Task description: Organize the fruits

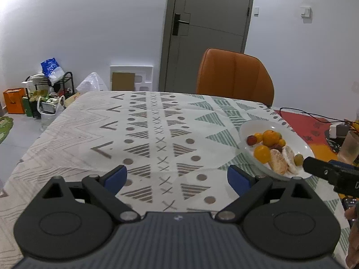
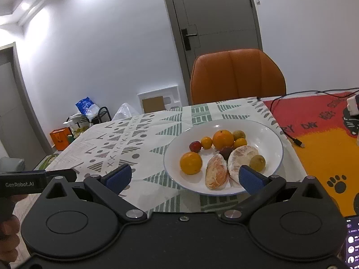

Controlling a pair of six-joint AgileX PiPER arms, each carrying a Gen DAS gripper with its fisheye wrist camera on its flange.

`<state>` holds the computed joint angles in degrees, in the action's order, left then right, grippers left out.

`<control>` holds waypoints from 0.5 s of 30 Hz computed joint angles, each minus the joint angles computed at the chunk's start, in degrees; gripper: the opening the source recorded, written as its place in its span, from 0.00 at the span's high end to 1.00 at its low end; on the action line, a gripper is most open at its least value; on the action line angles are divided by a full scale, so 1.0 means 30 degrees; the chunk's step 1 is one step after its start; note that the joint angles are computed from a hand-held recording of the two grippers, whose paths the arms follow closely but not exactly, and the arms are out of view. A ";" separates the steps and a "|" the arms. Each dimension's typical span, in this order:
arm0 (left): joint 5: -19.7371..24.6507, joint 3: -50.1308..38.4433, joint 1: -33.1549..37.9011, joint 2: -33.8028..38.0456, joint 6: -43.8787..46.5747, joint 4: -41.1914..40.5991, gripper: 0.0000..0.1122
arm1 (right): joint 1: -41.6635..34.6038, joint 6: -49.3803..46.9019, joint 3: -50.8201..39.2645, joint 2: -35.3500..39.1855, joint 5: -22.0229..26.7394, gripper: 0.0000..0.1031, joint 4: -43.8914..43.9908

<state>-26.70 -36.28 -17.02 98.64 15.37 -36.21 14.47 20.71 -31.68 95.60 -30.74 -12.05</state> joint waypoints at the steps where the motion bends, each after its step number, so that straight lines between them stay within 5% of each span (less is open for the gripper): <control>1: -0.0063 0.0186 -0.0036 -0.0126 0.0089 -0.0174 0.15 | 0.0128 -0.0310 0.0128 -0.0128 0.0000 0.00 0.0333; 15: -0.0551 0.2566 -0.0446 -0.1884 0.0293 -0.0698 0.14 | 0.1033 -0.0415 0.2014 -0.1714 -0.0307 0.00 0.0511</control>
